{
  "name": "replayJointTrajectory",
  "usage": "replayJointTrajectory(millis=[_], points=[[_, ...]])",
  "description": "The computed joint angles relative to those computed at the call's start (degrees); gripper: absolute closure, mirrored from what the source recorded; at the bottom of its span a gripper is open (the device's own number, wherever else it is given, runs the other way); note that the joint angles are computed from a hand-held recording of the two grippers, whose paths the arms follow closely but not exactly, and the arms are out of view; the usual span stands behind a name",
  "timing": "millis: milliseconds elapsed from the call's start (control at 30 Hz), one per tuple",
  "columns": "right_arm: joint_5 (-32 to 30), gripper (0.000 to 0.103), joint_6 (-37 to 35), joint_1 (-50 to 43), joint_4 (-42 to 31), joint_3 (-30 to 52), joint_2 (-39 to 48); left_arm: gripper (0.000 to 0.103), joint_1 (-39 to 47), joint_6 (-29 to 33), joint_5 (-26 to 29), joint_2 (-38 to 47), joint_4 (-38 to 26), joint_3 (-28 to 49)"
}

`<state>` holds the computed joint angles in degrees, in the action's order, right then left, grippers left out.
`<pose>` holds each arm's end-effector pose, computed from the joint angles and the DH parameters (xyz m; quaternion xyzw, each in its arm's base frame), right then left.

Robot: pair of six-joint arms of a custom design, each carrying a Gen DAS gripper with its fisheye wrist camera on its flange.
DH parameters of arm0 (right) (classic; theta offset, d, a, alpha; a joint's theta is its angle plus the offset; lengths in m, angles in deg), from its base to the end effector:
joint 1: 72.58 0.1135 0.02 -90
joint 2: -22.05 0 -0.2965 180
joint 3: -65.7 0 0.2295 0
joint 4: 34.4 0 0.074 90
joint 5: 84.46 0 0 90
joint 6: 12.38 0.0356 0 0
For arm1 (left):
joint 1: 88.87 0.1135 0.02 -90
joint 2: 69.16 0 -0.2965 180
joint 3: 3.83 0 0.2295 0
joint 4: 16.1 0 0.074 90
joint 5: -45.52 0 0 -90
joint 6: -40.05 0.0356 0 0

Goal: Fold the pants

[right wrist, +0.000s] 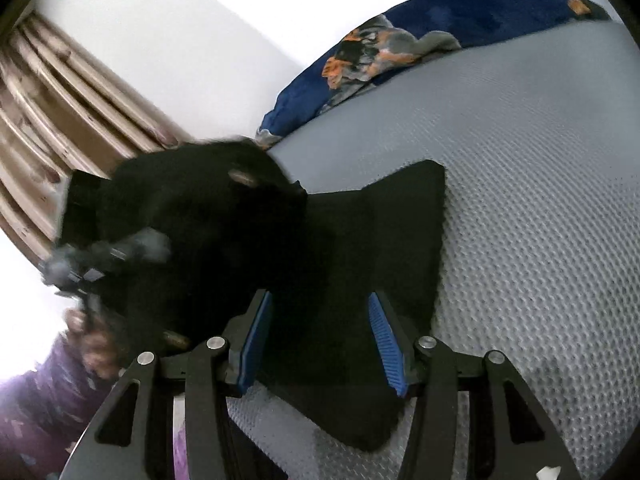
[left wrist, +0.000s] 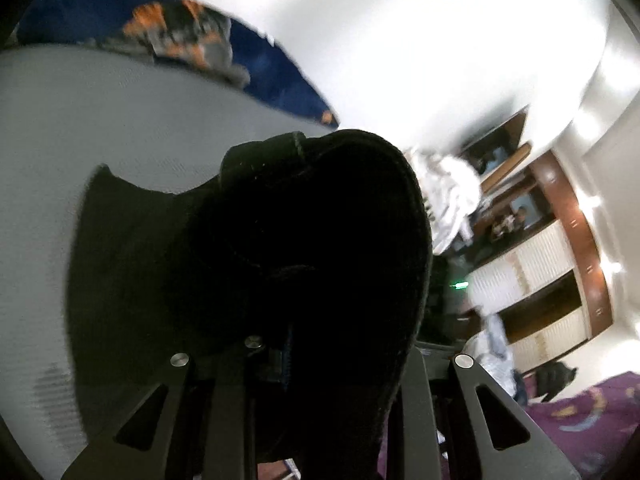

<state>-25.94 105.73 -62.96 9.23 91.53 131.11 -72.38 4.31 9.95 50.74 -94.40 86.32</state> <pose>0.2180 0.0558 0.0993 0.0259 0.8781 0.3648 0.3084 0.3320 0.0681 0.1666 0.2164 0.8542 -0.4490 0.1477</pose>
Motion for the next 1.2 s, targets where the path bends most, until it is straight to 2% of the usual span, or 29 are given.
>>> replayJointTrajectory(millis=[67, 167, 233, 267, 333, 433, 500, 600, 633, 733, 900, 1000, 1067, 1200], points=[[-3.43, 0.054, -0.35, -2.14, 2.32, -0.5, 2.2, 0.077, -5.93, -10.73, -5.01, -2.42, 13.37, -6.98], [-6.25, 0.054, -0.7, -4.6, 1.5, 0.4, 4.42, 0.071, -12.03, -18.42, -9.45, -2.62, 22.4, -11.26], [-9.57, 0.054, -0.01, -6.81, 4.04, 0.21, 7.02, 0.056, -14.34, -21.98, -11.55, -5.97, 29.61, -15.29], [-10.93, 0.052, 0.61, -7.71, 5.77, 0.04, 8.14, 0.052, -16.56, -23.81, -14.52, -8.76, 33.43, -17.34], [-12.75, 0.05, 1.25, -8.66, 6.73, 0.29, 9.17, 0.048, -18.41, -24.64, -15.63, -11.76, 36.22, -18.99], [-12.67, 0.05, 0.49, -8.58, 5.56, -0.08, 8.3, 0.035, -18.32, -27.37, -11.79, -13.99, 38.68, -19.13], [-12.21, 0.05, -0.03, -8.69, 2.39, 0.82, 6.84, 0.035, -16.84, -29.32, -8.54, -14.0, 39.17, -18.12], [-11.69, 0.048, -2.93, -10.71, -4.66, 1.53, 3.13, 0.035, -12.93, -29.89, -2.35, -11.59, 34.0, -13.29], [-11.67, 0.048, -4.11, -11.86, -8.72, 2.16, 1.78, 0.035, -12.04, -30.25, -2.12, -11.88, 33.71, -12.87], [-13.94, 0.048, -6.74, -16.12, -14.09, 1.93, -0.06, 0.035, -6.68, -25.43, -5.64, -13.71, 31.99, -13.0], [-21.14, 0.032, -4.71, -23.15, -15.08, 0.69, 1.78, 0.034, 4.34, -17.7, -12.27, -15.51, 34.3, -19.14], [-24.5, 0.023, 1.27, -24.15, -8.96, -1.36, 3.07, 0.034, 9.74, -14.32, -15.05, -14.02, 34.85, -21.18], [-23.19, 0.02, 4.43, -23.3, -8.03, -2.63, 1.07, 0.034, 12.92, -12.23, -16.65, -14.08, 35.73, -22.99], [-7.45, 0.018, 3.03, -11.85, -25.07, 0.49, -12.92, 0.034, 17.11, -8.53, -18.02, -15.36, 40.32, -27.78]])
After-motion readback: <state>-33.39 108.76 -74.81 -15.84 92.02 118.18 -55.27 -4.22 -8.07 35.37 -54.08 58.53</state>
